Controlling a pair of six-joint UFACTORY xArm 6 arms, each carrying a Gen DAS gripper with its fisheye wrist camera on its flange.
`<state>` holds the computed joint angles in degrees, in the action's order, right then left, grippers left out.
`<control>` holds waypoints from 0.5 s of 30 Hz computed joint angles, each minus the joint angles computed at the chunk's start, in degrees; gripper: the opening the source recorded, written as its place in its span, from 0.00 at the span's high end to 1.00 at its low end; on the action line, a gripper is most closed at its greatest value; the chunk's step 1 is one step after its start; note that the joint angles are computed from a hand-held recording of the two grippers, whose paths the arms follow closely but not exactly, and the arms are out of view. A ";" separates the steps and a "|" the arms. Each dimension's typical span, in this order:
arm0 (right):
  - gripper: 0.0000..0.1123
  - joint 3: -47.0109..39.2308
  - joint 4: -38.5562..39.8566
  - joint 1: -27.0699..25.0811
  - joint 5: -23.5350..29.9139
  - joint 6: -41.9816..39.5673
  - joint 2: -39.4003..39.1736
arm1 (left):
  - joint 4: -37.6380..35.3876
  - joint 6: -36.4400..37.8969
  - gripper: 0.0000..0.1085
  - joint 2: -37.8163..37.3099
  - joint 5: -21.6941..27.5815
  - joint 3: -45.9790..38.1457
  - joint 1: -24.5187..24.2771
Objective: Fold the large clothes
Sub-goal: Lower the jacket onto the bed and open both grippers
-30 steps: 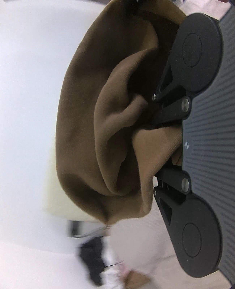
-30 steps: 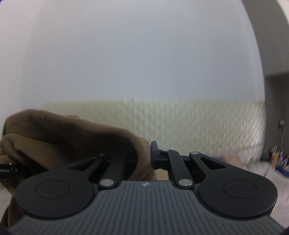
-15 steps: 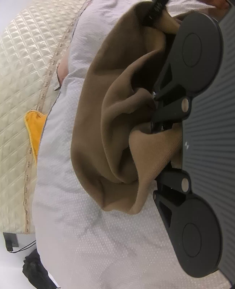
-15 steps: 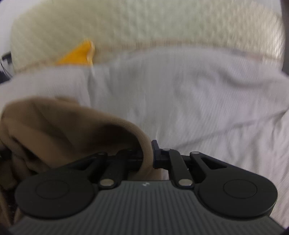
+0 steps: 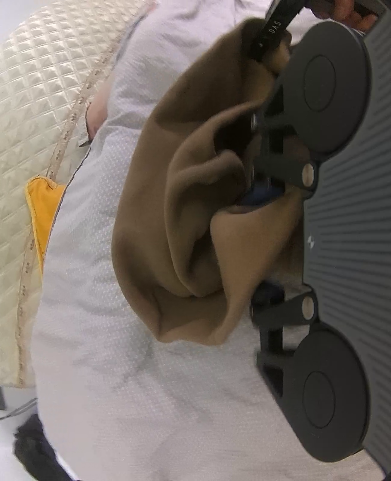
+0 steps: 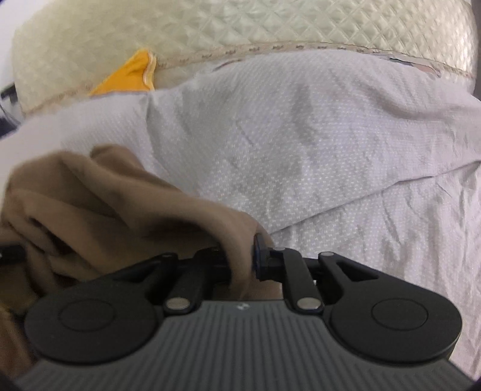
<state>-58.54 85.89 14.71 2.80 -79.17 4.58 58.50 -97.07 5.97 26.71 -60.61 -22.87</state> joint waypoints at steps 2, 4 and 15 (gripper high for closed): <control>0.74 2.11 -3.85 -0.51 0.88 3.40 -2.54 | -1.27 0.78 0.37 -2.26 1.29 1.20 -0.91; 0.52 4.86 -4.18 -1.22 3.38 3.47 -6.62 | -1.14 1.19 0.37 -5.16 2.75 2.82 -1.76; 0.52 30.56 -21.26 -4.67 13.95 18.40 -47.21 | -0.35 -1.07 0.37 -27.41 24.76 12.00 -22.01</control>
